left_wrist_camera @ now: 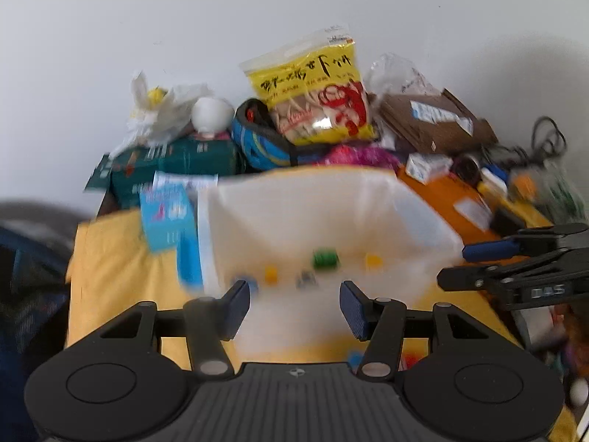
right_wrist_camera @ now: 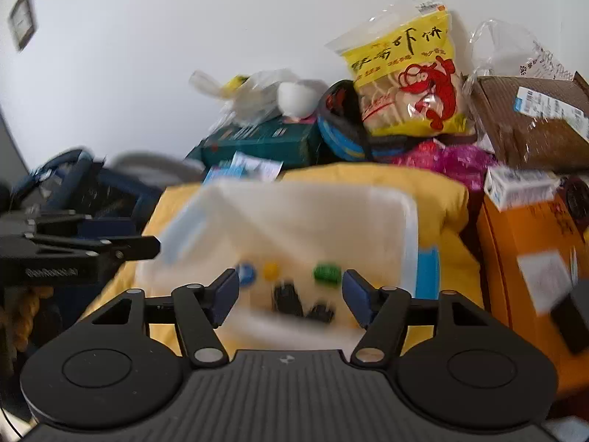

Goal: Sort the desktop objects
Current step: 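Grasp the green brick with the left tool while the right tool grasps the long red brick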

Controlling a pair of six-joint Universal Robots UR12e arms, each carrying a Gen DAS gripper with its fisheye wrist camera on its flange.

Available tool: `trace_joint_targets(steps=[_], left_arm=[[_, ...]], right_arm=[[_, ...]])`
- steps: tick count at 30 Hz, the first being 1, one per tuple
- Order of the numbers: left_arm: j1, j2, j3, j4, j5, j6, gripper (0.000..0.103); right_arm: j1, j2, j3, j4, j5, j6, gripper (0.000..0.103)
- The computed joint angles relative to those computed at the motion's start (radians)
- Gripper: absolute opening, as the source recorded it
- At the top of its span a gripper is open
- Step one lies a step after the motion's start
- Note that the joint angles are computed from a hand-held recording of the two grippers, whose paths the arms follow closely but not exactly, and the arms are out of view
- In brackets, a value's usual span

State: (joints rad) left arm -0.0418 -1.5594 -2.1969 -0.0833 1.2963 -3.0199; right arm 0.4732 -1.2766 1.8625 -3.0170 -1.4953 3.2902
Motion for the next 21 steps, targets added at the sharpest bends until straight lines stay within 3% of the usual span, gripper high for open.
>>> trace_joint_targets(steps=[4, 8, 15, 18, 19, 21], left_arm=[[-0.010, 0.043, -0.111, -0.022, -0.009, -0.030, 0.058], [-0.031, 0.047, -0.167, -0.062, -0.027, 0.021, 0.058], [-0.064, -0.003, -0.171, -0.053, -0.008, 0.085, 0.058], [-0.076, -0.018, -0.168, -0.036, -0.005, 0.102, 0.051], [-0.077, -0.021, -0.168, -0.035, -0.010, 0.111, 0.041], [-0.076, -0.020, -0.168, -0.034, -0.016, 0.124, 0.041]], right_arm=[[0.016, -0.007, 0.079, 0.051, -0.038, -0.009, 0.066], [0.022, 0.010, 0.103, 0.093, -0.059, -0.020, 0.065], [0.025, 0.035, 0.093, 0.093, -0.052, -0.019, 0.063], [0.024, 0.049, 0.081, 0.110, -0.044, -0.036, 0.061], [0.025, 0.054, 0.076, 0.123, -0.041, -0.039, 0.059], [0.020, 0.059, 0.069, 0.148, -0.022, -0.040, 0.038]])
